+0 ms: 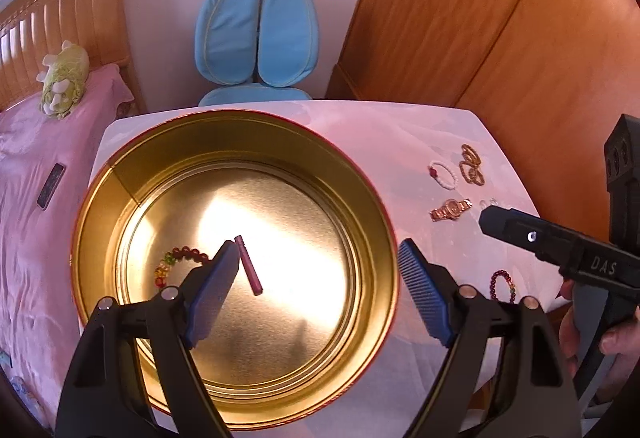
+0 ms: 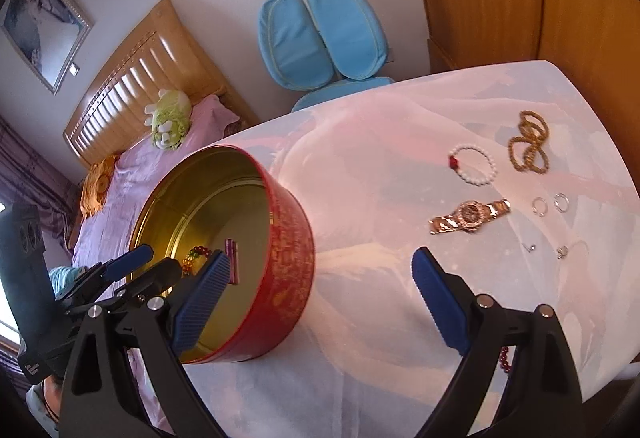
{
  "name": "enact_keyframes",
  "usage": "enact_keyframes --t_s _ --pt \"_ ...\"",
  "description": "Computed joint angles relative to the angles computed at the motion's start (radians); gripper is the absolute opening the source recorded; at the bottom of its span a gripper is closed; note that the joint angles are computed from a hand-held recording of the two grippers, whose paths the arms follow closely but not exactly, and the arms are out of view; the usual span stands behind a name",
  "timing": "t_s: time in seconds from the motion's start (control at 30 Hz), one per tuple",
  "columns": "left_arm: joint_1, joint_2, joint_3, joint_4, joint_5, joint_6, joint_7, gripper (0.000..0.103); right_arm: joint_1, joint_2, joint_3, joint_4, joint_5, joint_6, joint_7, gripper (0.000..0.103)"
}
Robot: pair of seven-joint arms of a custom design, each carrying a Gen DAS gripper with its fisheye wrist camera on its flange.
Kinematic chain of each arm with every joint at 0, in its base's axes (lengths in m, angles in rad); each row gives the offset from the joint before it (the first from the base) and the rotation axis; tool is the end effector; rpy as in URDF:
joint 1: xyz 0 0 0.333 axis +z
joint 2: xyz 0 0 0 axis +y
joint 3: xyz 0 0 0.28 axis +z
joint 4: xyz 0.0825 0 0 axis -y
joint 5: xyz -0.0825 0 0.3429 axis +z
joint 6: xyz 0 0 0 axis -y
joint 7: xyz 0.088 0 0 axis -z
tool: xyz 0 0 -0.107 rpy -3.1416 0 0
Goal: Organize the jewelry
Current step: 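Withdraw both open tools from the tin back over the table, then grasp the rose-gold watch with left tool while right tool grasps a silver hoop ring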
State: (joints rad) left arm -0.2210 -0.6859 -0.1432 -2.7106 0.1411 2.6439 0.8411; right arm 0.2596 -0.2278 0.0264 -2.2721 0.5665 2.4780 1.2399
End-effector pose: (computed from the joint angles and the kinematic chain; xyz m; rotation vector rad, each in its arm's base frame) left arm 0.3396 -0.1358 0.4866 -2.1487 1.6417 -0.7568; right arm 0.4652 0.1355 0.4808 -1.9993 1.5649 -0.0074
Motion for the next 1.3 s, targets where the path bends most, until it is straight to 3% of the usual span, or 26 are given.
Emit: enact_keyframes --t_s 0.47,0.73,1.1,1.3 --pt "-0.068 0.257 -0.089 0.229 0.046 -0.031 0.024 0.08 -0.1 -0.011 -0.087 -0.033 0.083 -0.046 -0.087 0.093" --pt "-0.073 0.396 -0.13 0.359 0.092 -0.066 -0.031 0.08 -0.169 0.017 -0.125 -0.012 0.104 -0.086 -0.139 0.093" --pt "-0.118 0.613 -0.173 0.59 0.202 -0.183 -0.197 0.08 -0.258 0.093 -0.145 0.066 0.058 -0.114 -0.27 0.093" --pt "-0.145 0.687 -0.162 0.663 0.215 -0.237 -0.168 0.08 -0.282 0.163 -0.138 0.116 0.052 -0.133 -0.281 0.093"
